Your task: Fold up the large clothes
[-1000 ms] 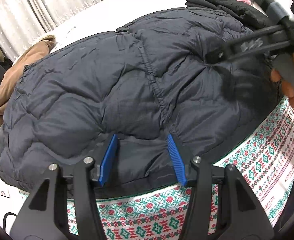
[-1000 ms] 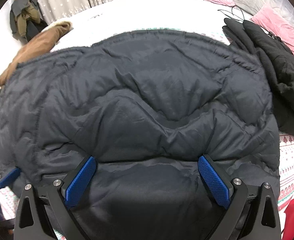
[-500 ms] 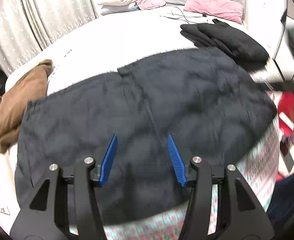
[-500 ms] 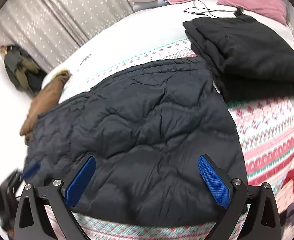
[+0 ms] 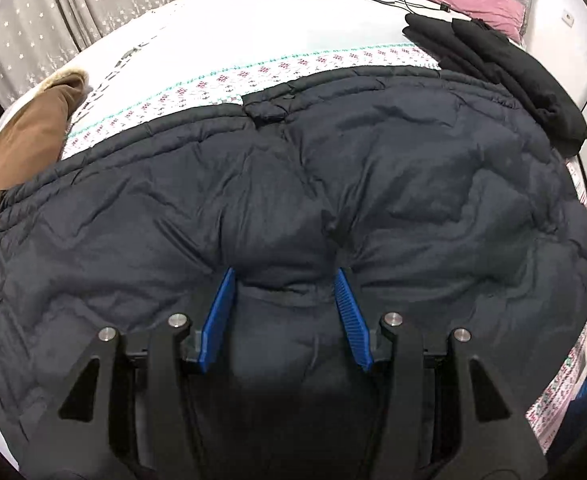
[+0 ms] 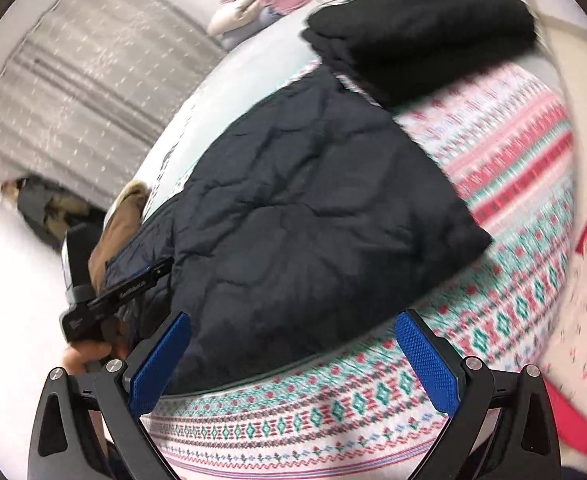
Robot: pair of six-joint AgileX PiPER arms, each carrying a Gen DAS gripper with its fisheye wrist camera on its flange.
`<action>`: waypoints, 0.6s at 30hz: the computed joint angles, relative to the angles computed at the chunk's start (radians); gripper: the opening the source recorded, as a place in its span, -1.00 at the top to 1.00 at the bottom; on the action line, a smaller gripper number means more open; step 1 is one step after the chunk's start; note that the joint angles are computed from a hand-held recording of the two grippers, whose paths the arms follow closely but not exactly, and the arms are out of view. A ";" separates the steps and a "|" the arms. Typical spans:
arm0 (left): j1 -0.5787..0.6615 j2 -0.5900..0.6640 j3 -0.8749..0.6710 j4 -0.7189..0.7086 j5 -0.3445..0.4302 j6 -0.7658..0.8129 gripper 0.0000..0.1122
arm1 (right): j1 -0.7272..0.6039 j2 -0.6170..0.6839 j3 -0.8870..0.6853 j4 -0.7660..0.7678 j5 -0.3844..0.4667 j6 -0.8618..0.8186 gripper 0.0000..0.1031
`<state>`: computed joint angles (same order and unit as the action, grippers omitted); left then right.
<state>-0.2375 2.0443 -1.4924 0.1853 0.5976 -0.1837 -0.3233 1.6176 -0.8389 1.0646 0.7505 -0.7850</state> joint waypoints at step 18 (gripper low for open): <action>0.012 -0.001 0.018 -0.032 -0.024 0.008 0.04 | -0.193 0.242 0.058 0.396 0.114 -0.240 -0.26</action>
<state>-0.2259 2.0433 -1.4743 0.1531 0.5738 -0.1753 -0.5163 1.8592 -0.7813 1.4606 0.8645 -1.0246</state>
